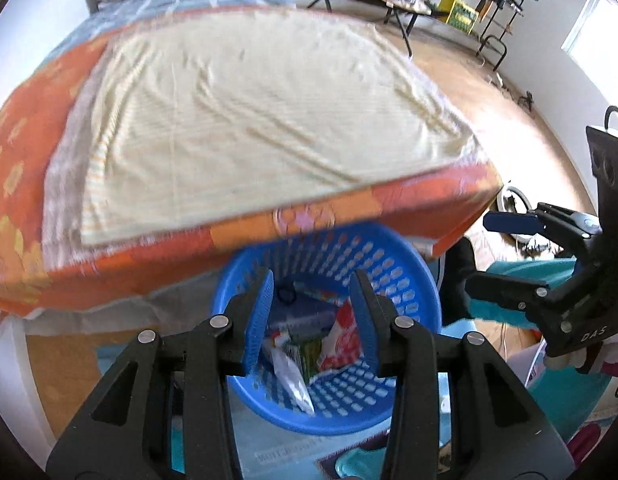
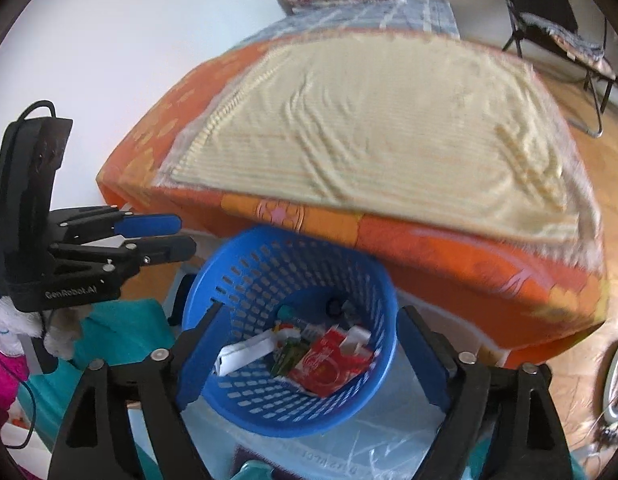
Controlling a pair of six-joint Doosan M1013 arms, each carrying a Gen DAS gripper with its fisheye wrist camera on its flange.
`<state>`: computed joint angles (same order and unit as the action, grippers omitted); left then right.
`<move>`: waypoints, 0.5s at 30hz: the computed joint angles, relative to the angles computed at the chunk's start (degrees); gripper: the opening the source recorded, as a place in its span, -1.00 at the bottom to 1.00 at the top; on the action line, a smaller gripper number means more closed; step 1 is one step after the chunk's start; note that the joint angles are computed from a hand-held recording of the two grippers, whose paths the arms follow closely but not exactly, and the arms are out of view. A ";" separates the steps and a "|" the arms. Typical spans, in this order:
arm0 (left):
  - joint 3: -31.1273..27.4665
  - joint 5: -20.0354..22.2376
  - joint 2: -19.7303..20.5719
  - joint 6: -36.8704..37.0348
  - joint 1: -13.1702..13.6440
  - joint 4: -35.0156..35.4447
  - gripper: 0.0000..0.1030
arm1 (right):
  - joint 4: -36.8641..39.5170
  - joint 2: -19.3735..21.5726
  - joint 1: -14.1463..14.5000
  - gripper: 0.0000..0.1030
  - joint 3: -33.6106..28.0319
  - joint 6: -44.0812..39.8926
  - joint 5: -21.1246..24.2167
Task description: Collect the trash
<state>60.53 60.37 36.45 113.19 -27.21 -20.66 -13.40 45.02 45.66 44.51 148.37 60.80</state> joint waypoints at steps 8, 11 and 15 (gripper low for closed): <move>-1.55 -5.50 -0.88 1.16 -0.73 -0.95 0.23 | -3.72 -0.80 -0.65 0.78 -0.81 -0.06 0.51; -2.39 -8.18 -0.98 1.46 -1.01 -0.95 0.44 | -5.51 -0.52 -0.92 0.78 -1.92 -0.50 1.63; -5.27 -10.10 -0.15 0.11 -1.06 -1.02 0.52 | -6.46 -1.02 -1.66 0.78 -2.17 -0.58 1.10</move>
<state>55.27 50.27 36.30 113.30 -28.27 -21.68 -19.86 43.99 44.00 42.35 147.79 61.90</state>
